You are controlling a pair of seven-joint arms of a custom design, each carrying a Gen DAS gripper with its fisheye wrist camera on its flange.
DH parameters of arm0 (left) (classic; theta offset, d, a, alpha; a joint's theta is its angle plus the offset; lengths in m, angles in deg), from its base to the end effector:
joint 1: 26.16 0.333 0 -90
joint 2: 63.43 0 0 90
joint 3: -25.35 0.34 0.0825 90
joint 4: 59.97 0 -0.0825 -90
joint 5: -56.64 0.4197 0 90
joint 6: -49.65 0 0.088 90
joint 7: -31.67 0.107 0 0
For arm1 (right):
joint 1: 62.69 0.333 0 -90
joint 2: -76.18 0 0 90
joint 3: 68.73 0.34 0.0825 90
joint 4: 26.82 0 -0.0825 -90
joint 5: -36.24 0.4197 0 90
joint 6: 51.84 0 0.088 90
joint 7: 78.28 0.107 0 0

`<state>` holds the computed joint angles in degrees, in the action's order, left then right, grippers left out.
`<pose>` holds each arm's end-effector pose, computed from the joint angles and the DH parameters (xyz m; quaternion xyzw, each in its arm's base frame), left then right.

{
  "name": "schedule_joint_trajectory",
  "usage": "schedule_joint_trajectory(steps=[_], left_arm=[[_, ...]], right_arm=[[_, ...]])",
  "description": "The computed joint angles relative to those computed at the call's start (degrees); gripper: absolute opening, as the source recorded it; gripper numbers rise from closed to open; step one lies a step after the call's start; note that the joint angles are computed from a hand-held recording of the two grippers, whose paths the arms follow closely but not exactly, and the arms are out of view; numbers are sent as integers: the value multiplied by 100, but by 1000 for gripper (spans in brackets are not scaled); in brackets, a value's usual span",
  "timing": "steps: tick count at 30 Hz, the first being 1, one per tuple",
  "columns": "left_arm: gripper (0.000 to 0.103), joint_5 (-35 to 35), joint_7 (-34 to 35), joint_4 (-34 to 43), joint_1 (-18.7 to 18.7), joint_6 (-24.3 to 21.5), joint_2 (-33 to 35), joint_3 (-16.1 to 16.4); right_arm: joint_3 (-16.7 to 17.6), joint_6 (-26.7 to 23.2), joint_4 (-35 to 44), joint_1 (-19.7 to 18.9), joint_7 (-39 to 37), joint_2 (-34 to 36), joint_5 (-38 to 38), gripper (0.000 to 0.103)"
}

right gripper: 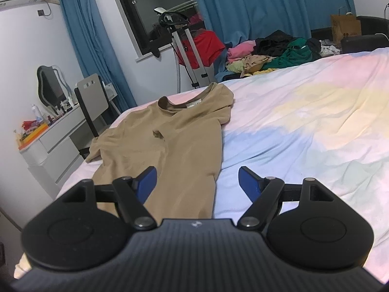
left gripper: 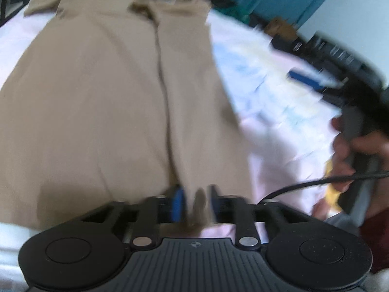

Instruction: Fold clothes

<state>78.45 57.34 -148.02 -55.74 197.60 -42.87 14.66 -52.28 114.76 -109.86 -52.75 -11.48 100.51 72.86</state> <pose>0.5862 -0.4759 0.5428 -0.7244 0.5896 -0.3487 0.0769 0.7255 0.2663 0.5777 -0.6634 0.5268 -0.1317 0.5149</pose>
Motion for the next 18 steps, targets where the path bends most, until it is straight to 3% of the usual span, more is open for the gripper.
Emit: schedule_joint_trajectory(steps=[1,5,7,11,15,18], left_arm=[[61,224,-149,16,-86,29,-17,106],[68,1126,-559,404,-357,-289,82,381],[81,1556,-697,672,-461,-578,165,470],[86,2423,-916,1330,-643,-1105,423,625],[99,2963,-923,2275,-824,-1517,886,783],[103,3243,-724,3093,-964,-1657,1372,954]], right_arm=[[72,39,-10,-52,-83,-11,82,76],[300,301,-62,-202,-459,-72,423,76],[404,510,-121,-260,-668,-121,571,76],[797,909,-192,-524,-1248,-172,1003,76],[1333,1303,-204,-888,-1956,-154,1451,76],[1453,1426,-185,-975,-2053,-121,1469,76]])
